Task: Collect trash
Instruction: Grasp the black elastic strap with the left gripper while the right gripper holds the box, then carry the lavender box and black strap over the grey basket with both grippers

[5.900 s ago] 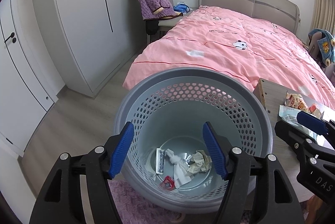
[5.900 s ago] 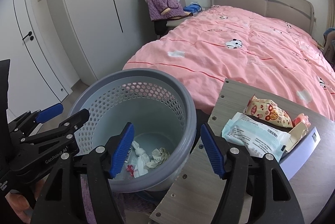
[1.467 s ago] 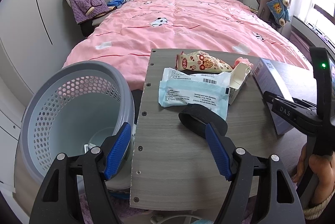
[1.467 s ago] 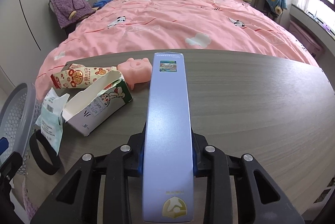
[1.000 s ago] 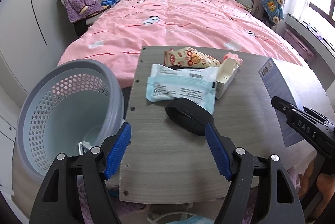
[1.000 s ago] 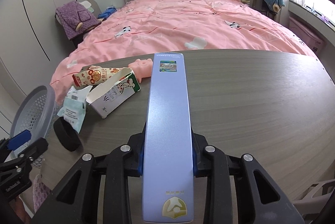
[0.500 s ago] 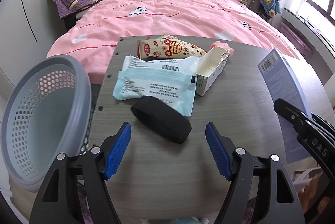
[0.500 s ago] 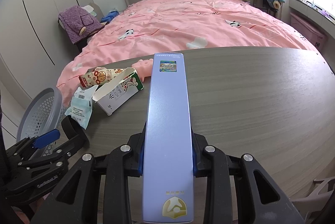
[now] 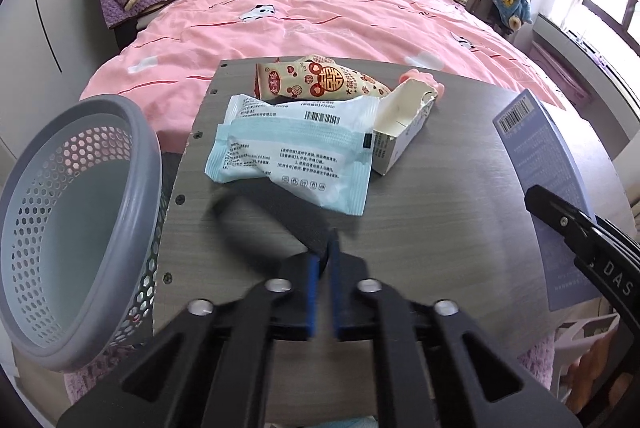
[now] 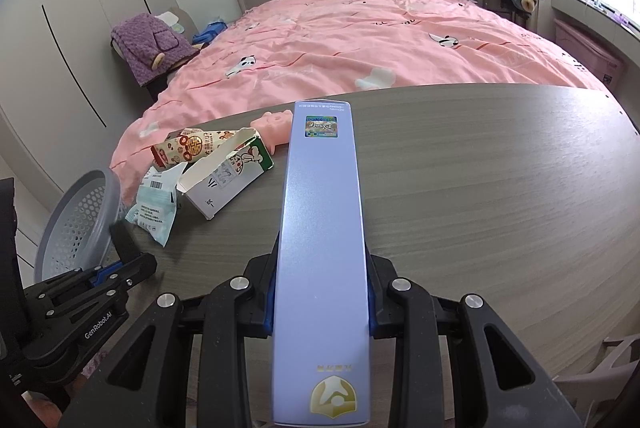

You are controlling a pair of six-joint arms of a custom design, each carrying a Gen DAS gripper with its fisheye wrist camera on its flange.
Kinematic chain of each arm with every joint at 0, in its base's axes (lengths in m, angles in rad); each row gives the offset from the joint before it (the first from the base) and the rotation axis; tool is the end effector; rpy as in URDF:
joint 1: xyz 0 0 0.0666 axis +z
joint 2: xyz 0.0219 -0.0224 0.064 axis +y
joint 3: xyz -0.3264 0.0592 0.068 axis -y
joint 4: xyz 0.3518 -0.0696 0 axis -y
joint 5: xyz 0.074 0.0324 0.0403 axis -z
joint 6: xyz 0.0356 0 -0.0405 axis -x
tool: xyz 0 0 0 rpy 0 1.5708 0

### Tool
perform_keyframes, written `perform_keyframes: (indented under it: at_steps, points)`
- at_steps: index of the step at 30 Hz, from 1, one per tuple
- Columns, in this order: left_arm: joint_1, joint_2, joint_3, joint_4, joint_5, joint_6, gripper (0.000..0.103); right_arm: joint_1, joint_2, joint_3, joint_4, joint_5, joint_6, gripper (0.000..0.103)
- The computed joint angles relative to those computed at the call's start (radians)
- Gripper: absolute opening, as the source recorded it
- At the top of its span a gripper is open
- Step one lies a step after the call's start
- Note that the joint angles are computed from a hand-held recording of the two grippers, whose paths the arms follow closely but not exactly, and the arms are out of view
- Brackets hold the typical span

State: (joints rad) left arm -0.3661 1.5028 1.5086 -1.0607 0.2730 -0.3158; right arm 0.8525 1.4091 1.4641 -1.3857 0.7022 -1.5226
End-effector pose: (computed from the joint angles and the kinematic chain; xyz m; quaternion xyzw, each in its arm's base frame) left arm 0.4377 -0.1785 0.3686 0.3530 0.8912 -0.1379 0.2493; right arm 0.2885 0.2945 0.3847 0.3454 0.8669 -0.0234 0.3587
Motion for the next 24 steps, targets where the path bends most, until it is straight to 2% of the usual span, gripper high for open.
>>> perform_keyframes:
  at_steps: [12, 24]
  points:
    - [0.051, -0.062, -0.013, 0.009, 0.054, -0.038, 0.002, 0.033, 0.038, 0.061, -0.044, 0.017, -0.024, 0.031]
    - [0.094, -0.086, 0.013, 0.002, 0.108, -0.077, 0.002, 0.059, 0.125, 0.209, -0.082, 0.036, 0.025, 0.031]
